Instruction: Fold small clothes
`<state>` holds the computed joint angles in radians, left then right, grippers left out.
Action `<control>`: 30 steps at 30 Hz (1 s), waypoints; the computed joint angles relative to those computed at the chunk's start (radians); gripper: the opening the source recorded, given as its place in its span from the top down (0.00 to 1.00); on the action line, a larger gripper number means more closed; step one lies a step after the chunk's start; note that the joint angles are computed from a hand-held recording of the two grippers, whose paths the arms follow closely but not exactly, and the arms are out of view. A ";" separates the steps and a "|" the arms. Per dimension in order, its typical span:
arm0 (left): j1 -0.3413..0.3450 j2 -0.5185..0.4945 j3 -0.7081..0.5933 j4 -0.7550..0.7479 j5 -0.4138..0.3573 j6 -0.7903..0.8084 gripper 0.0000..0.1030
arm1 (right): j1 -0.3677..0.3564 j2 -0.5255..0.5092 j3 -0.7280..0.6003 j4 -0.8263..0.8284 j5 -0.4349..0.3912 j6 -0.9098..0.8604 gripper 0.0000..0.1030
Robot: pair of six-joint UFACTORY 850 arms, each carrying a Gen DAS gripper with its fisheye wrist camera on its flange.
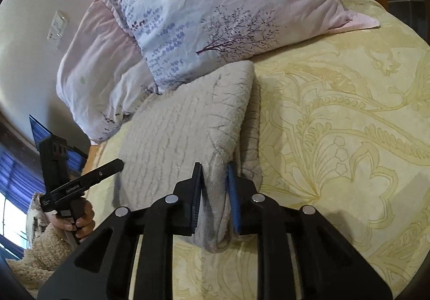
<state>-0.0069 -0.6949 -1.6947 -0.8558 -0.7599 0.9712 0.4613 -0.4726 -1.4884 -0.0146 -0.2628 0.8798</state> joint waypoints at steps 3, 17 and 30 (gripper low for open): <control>-0.016 0.018 0.042 0.026 0.055 -0.003 0.21 | -0.002 0.008 0.024 -0.053 0.019 0.096 0.89; -0.024 0.022 0.062 0.047 0.088 -0.004 0.12 | -0.028 0.026 0.075 0.217 0.060 -0.072 0.57; 0.026 -0.140 -0.190 0.009 -0.154 -0.230 0.11 | -0.098 -0.046 -0.024 0.659 0.033 -0.462 0.32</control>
